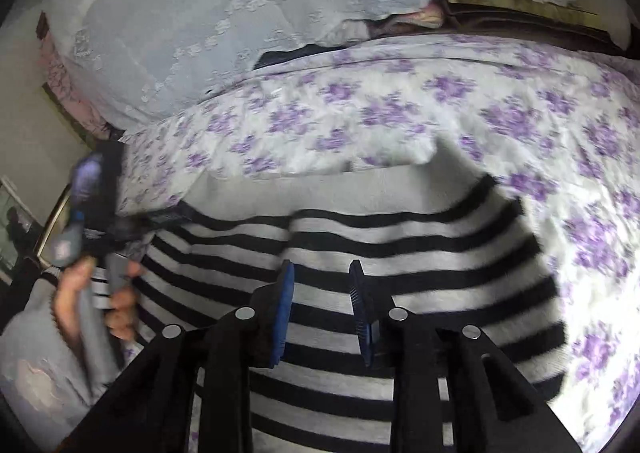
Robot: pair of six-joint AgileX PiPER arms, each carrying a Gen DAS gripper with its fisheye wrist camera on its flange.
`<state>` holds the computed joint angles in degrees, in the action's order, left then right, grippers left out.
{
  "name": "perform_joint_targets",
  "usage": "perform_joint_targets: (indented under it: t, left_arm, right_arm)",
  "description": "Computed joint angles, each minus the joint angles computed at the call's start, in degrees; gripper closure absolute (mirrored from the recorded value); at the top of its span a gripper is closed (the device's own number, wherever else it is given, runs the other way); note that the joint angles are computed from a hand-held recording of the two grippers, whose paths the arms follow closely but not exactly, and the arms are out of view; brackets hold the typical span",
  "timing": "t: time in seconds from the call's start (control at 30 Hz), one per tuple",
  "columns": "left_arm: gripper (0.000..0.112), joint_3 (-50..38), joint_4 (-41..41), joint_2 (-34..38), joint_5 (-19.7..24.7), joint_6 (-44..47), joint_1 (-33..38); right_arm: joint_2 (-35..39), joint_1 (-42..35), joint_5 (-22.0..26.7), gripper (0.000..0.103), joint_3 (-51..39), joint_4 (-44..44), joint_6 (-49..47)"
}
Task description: Fold small clothes
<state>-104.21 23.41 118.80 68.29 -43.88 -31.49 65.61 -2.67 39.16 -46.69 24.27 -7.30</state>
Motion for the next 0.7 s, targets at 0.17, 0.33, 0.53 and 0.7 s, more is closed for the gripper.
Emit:
perform_joint_targets:
  t: [0.17, 0.33, 0.53, 0.7]
  left_arm:
    - [0.013, 4.20, -2.55, -1.58, -5.01, 0.24, 2.13]
    - [0.013, 7.26, -1.79, -8.27, -5.95, 4.46, 1.66]
    - [0.013, 21.83, -4.25, -14.70, -12.27, 0.02, 3.48]
    - [0.014, 19.19, -2.86, -18.30, -7.68, 0.15, 0.05]
  right_arm:
    - [5.61, 11.85, -6.04, 0.057, 3.58, -9.53, 6.40]
    - [-0.86, 7.48, -1.75, 0.058, 2.77, -4.71, 3.44]
    - [-4.15, 2.28, 2.96, 0.058, 9.54, -1.78, -3.40]
    - [-11.37, -7.38, 9.29, 0.058, 8.61, 3.40, -7.13]
